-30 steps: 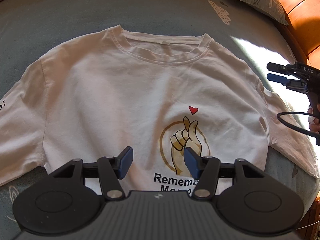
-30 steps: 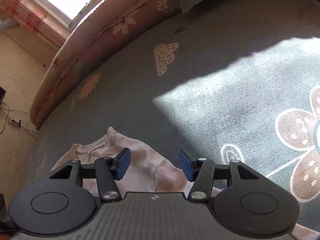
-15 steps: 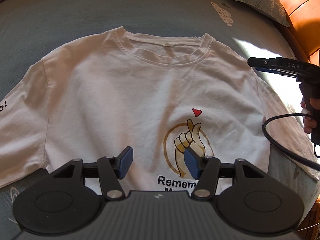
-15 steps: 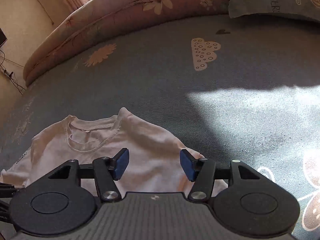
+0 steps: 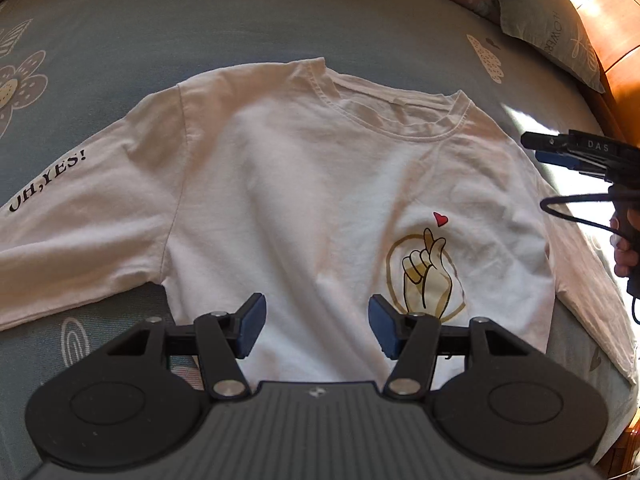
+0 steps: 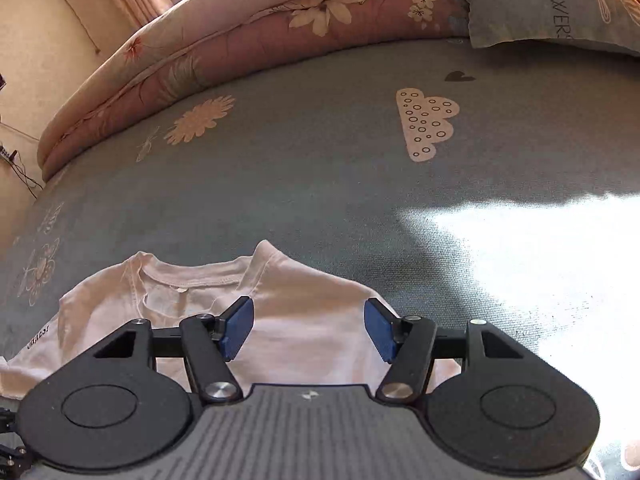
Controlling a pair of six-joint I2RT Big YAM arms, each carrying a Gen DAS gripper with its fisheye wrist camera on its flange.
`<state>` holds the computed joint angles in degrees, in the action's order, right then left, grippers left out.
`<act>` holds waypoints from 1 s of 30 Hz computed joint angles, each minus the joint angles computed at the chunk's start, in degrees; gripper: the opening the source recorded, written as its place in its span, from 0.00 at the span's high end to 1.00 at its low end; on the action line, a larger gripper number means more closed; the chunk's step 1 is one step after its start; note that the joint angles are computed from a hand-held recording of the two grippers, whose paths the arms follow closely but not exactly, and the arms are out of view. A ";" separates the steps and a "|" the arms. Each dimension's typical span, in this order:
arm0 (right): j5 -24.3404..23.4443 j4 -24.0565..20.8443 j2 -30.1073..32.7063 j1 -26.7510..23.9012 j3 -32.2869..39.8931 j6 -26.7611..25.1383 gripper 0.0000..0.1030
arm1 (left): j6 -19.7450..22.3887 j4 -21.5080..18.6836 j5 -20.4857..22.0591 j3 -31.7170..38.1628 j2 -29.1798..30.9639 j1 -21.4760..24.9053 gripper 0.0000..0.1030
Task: Fold clothes
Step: 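Move the left gripper to the 'OH,YES!' sleeve cuff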
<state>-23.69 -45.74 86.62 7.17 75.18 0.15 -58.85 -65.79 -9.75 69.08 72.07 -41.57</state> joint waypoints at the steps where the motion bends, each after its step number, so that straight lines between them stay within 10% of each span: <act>1: -0.51 -1.80 -1.78 -0.09 -1.33 -0.79 0.34 | -0.91 0.37 -0.19 -0.58 -0.66 -0.11 0.44; 7: -5.14 -11.60 -12.66 1.42 -10.87 0.52 0.32 | -1.86 3.27 -1.16 -3.19 -1.94 -0.51 0.44; 15: -7.08 -11.74 -21.17 10.55 -18.48 4.65 0.29 | -15.00 7.71 3.17 -11.02 -7.24 -1.76 0.44; 30: -2.43 -11.47 -22.34 18.13 -16.75 5.16 0.24 | -22.21 -2.98 -5.47 -23.06 -29.16 8.53 0.44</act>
<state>-26.12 -57.21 64.27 25.30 58.42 5.31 -81.06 -68.77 -15.22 46.02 42.91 -33.04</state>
